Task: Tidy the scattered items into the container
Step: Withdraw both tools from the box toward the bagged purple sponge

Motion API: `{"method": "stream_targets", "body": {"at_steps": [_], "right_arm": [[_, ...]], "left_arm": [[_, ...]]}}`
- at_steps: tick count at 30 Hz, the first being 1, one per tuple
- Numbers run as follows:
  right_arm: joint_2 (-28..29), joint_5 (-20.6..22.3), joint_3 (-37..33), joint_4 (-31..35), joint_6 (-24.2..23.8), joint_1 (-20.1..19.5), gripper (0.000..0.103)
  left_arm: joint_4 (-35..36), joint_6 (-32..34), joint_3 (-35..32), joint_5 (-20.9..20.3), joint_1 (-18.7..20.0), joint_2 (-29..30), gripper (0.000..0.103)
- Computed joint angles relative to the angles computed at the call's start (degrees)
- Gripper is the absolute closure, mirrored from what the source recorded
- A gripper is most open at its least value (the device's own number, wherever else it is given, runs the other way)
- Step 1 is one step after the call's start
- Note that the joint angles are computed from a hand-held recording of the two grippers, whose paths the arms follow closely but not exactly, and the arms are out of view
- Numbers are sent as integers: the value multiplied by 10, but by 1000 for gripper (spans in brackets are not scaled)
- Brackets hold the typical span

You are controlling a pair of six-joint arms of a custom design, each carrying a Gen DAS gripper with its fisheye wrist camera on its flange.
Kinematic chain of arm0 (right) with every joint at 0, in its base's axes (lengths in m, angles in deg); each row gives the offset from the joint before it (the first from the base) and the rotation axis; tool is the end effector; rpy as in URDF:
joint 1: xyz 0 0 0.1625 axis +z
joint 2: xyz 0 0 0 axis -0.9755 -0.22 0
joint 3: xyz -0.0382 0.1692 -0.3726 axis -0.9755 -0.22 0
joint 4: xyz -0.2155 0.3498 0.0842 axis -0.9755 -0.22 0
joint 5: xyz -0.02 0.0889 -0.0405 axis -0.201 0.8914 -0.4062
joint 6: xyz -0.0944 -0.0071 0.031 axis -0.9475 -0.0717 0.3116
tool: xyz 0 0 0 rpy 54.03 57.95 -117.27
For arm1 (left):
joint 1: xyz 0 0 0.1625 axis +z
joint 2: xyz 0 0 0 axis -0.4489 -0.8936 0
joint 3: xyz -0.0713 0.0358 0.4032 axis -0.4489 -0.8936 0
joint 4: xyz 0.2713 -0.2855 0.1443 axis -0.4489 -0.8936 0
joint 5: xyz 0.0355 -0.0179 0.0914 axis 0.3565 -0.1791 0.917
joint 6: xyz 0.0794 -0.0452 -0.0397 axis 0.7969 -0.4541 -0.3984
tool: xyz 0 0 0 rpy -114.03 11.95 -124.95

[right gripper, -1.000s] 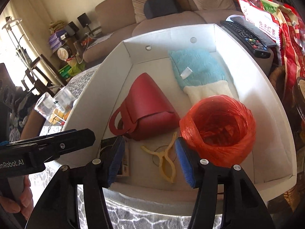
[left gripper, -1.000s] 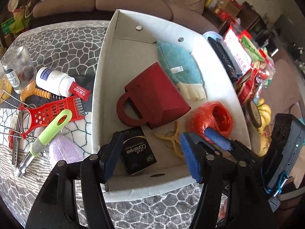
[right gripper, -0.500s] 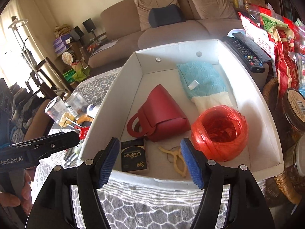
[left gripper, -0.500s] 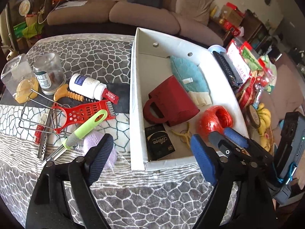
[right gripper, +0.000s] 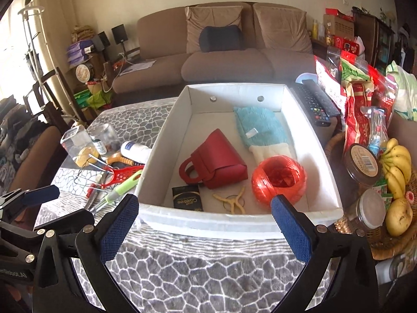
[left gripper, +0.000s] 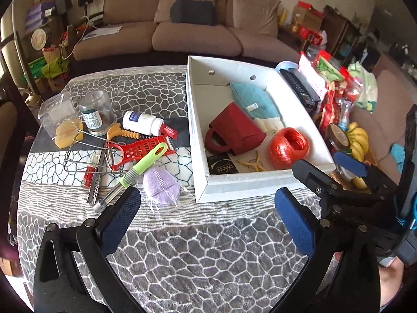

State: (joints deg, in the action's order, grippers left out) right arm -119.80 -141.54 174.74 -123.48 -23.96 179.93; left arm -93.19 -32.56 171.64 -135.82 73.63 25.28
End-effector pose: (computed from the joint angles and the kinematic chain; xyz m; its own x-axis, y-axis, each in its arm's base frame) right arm 0.2235 -0.6262 0.2380 -0.7835 -0.1054 0.6124 -0.4914 0.7084 -0.5066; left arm -0.3101 -0.6241 0.1905 -0.8045 0.1815 -0.5656 0.4422 0.8187 -0.3663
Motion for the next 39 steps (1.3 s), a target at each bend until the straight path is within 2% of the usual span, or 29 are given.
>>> {"method": "stream_targets", "body": {"at_steps": [7, 11, 15, 17, 22, 28, 33, 39], "right_arm": [[-23, -7, 39, -13, 3, 33, 0], [-19, -11, 50, -18, 2, 51, 0], [-5, -7, 54, -17, 1, 64, 0], [3, 1, 53, -16, -1, 67, 0], [35, 46, 40, -12, 2, 63, 0], [96, 103, 4, -5, 22, 51, 0], [137, 133, -22, 15, 21, 39, 0], [169, 135, -43, 37, 7, 17, 3]], "left_arm": [[7, -25, 61, 23, -17, -66, 0], [22, -42, 88, 36, -8, -100, 0], [34, -38, 106, 46, 16, -132, 0], [37, -38, 112, 70, 32, -150, 0], [31, -35, 110, 97, 89, -176, 0], [-6, -6, 111, 75, 143, -162, 0], [-53, 47, 108, 52, 161, -122, 0], [-98, 110, 90, 23, 177, -73, 0]]}}
